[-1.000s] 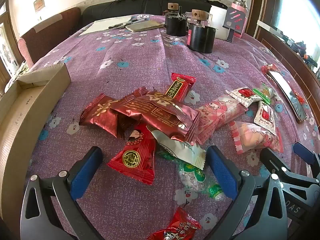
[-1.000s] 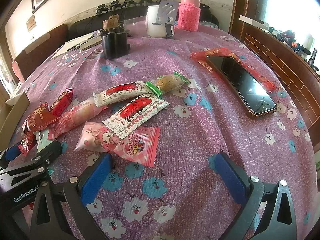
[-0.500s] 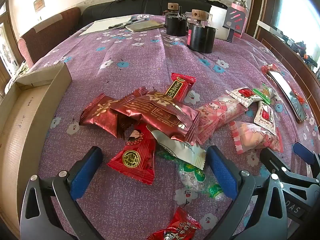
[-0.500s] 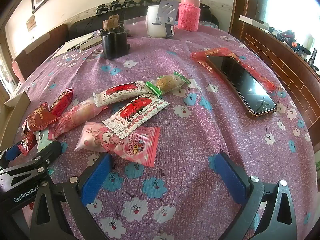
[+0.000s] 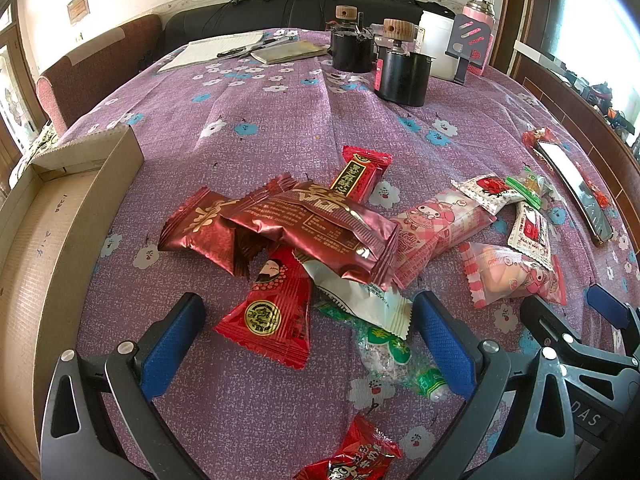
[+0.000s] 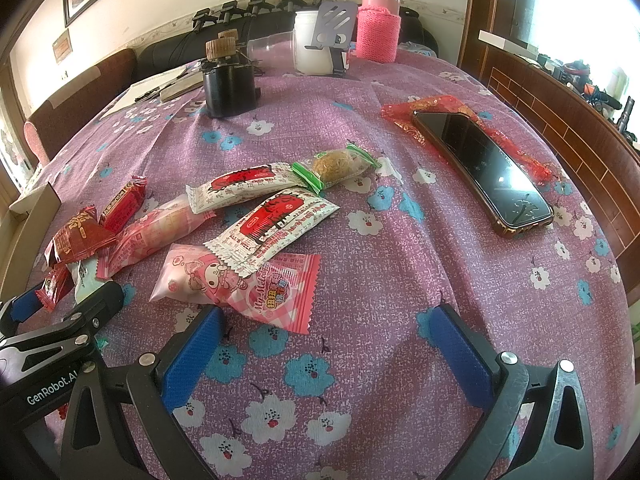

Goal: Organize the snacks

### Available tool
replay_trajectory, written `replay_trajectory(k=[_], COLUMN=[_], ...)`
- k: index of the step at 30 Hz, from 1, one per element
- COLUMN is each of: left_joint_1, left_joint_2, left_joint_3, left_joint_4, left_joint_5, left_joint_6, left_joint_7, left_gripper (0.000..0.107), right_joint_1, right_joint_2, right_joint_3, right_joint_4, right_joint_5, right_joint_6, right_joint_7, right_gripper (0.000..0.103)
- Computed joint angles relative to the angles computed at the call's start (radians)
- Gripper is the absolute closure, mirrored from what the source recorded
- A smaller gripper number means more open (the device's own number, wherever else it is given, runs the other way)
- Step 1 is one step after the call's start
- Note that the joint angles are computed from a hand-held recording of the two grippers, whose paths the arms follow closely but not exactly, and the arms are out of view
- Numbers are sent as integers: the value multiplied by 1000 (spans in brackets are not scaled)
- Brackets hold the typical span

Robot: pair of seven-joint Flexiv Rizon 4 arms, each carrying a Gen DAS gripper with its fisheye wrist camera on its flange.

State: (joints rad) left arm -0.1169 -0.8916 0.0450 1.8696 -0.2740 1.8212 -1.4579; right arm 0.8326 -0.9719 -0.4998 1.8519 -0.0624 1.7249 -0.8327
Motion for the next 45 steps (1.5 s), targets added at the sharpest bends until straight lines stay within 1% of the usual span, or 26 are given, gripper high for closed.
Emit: replay_trajectory(k=[3, 7, 10, 12, 15, 17, 18, 22, 23, 24, 26, 27, 29, 30, 31, 32, 33, 34, 35, 36, 37, 38, 39, 41, 44, 45], left_joint_1=[9, 105, 99, 96, 109, 145, 177, 362, 420, 450, 523, 560, 644, 666, 689, 712, 733, 750, 762, 782, 805, 824, 826, 806, 839, 847], left_joint_2=[2, 28, 46, 54, 75, 80, 82, 99, 106, 113, 136, 152, 173, 178, 188, 200, 208, 218, 219, 218, 212, 204, 199, 200, 177, 168], left_joint_3=[-8, -95, -84, -83, -99, -136, -169, -350, -399, -419, -456, -468, -497, -502, -503, -506, -510, -510, -510, -522, -535, -545, -540, -510, -547, -562], left_joint_4=[1, 11, 34, 55, 72, 84, 101, 195, 233, 253, 305, 326, 346, 344, 338, 339, 336, 338, 334, 329, 327, 326, 325, 329, 316, 309], left_joint_5=[8, 73, 81, 89, 99, 116, 132, 201, 236, 266, 349, 387, 471, 491, 511, 530, 546, 554, 563, 576, 593, 605, 610, 608, 619, 613], left_joint_6=[-4, -70, -82, -66, -102, -104, -87, -14, 45, 89, 212, 267, 336, 348, 347, 338, 324, 304, 283, 253, 234, 225, 224, 228, 186, 171], left_joint_7=[5, 73, 83, 85, 107, 130, 144, 163, 157, 145, 104, 78, 23, 9, -8, -26, -45, -67, -85, -104, -120, -130, -133, -137, -143, -143], left_gripper=[4, 4, 4, 4, 4, 4, 4, 4, 4, 4, 4, 4, 4, 4, 4, 4, 4, 4, 4, 4, 4, 4, 4, 4, 4, 4], right_joint_1=[0, -27, -65, -87, -70, -74, -68, -25, -15, -2, 56, 114, 200, 213, 203, 165, 140, 123, 108, 85, 38, -22, -61, -93, -125, -124], right_joint_2=[0, 14, 42, 66, 70, 79, 83, 97, 103, 110, 112, 104, 76, 68, 70, 91, 108, 122, 126, 129, 135, 141, 135, 117, 96, 88], right_joint_3=[0, 29, 72, 102, 88, 94, 90, 56, 50, 40, -15, -68, -141, -147, -125, -77, -46, -21, 4, 37, 93, 165, 221, 274, 330, 334], right_joint_4=[1, 2, 6, 6, 29, 43, 52, 97, 115, 134, 174, 202, 245, 258, 256, 251, 242, 227, 203, 185, 157, 127, 104, 65, 7, -11], right_joint_5=[1, -16, -40, -61, -78, -86, -85, -69, -60, -48, -7, 32, 114, 130, 154, 124, 96, 67, 46, 30, -5, -45, -65, -76, -80, -77], right_joint_6=[0, 0, -30, -71, -58, -52, -51, -40, -26, -3, 59, 109, 244, 309, 354, 389, 370, 335, 305, 289, 258, 224, 208, 188, 144, 123], right_joint_7=[-1, -24, -41, -40, -26, -29, -26, -8, -5, -6, -17, -29, -67, -78, -111, -136, -157, -177, -193, -205, -214, -220, -228, -254, -290, -295], right_gripper=[0, 0, 0, 0, 0, 0, 0, 1, 1, 1, 3, 3, 2, 1, 1, 2, 3, 7, 19, 26, 38, 42, 43, 43, 43, 43])
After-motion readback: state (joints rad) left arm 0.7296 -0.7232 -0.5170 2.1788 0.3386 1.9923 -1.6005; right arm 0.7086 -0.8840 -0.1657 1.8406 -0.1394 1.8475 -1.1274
